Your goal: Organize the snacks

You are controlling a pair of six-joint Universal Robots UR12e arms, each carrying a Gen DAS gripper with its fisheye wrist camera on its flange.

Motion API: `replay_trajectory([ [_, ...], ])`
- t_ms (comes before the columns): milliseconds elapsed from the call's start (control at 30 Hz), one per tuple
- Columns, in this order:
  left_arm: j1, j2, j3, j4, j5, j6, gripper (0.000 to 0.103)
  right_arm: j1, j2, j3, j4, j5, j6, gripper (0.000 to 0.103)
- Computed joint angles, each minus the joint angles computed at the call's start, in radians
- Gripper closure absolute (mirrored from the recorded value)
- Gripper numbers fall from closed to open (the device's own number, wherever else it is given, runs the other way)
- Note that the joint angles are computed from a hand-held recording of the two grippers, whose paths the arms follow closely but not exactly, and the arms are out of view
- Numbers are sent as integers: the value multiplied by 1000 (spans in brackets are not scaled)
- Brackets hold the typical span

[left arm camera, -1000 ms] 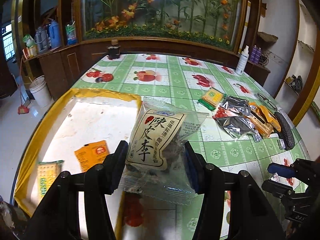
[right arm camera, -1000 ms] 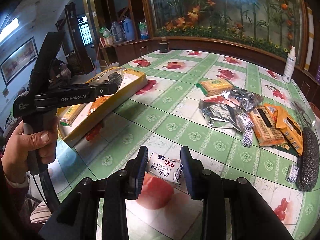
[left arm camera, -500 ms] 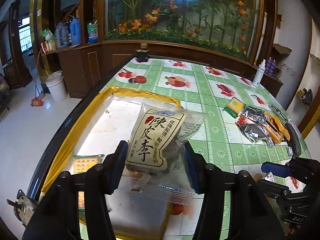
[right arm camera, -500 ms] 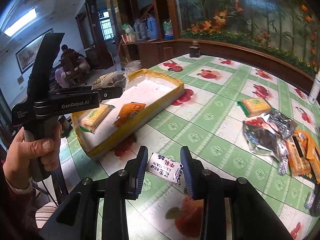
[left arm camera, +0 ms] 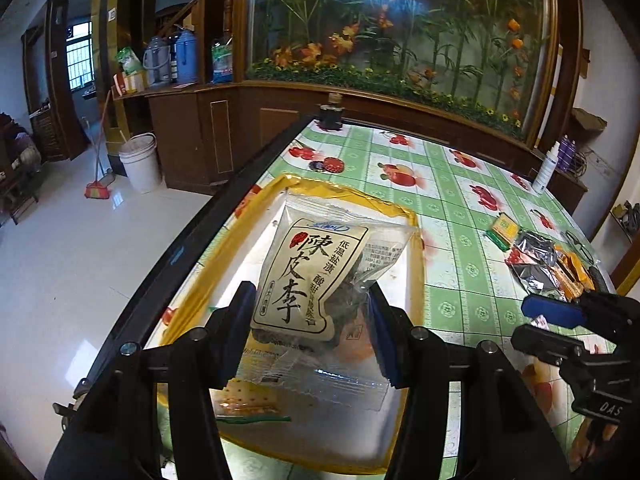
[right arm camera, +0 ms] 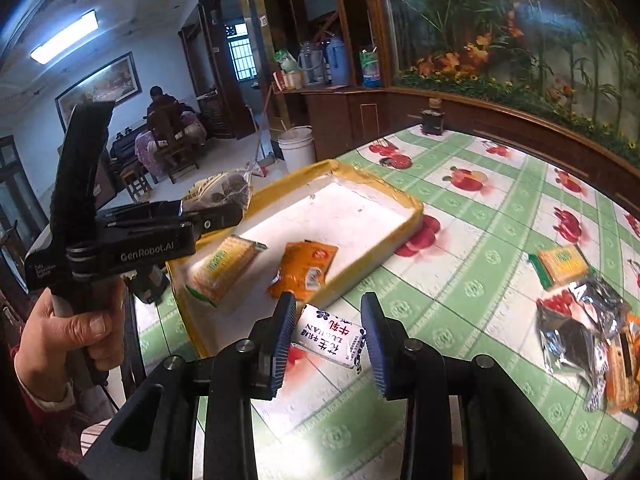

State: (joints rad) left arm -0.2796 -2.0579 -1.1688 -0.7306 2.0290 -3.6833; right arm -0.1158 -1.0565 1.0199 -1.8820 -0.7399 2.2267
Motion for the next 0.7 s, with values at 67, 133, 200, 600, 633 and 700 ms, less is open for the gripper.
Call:
replay_trajectory([
  [67, 2, 6, -9, 2, 5, -3, 50, 9, 8, -14, 4, 2, 2, 69],
  [133, 5, 11, -18, 4, 6, -11, 50, 19, 20, -33, 21, 8, 4, 69],
  [200, 8, 14, -23, 3, 2, -16, 50, 29, 29, -45, 22, 11, 12, 69],
  [600, 19, 24, -46, -8, -8, -40, 50, 76, 94, -134, 47, 12, 66, 69],
  [633, 19, 24, -46, -10, -9, -43, 50, 79, 98, -139, 51, 10, 71, 69],
  [700, 20, 24, -46, -13, -7, -46, 50, 83, 109, -150, 58, 10, 84, 69],
])
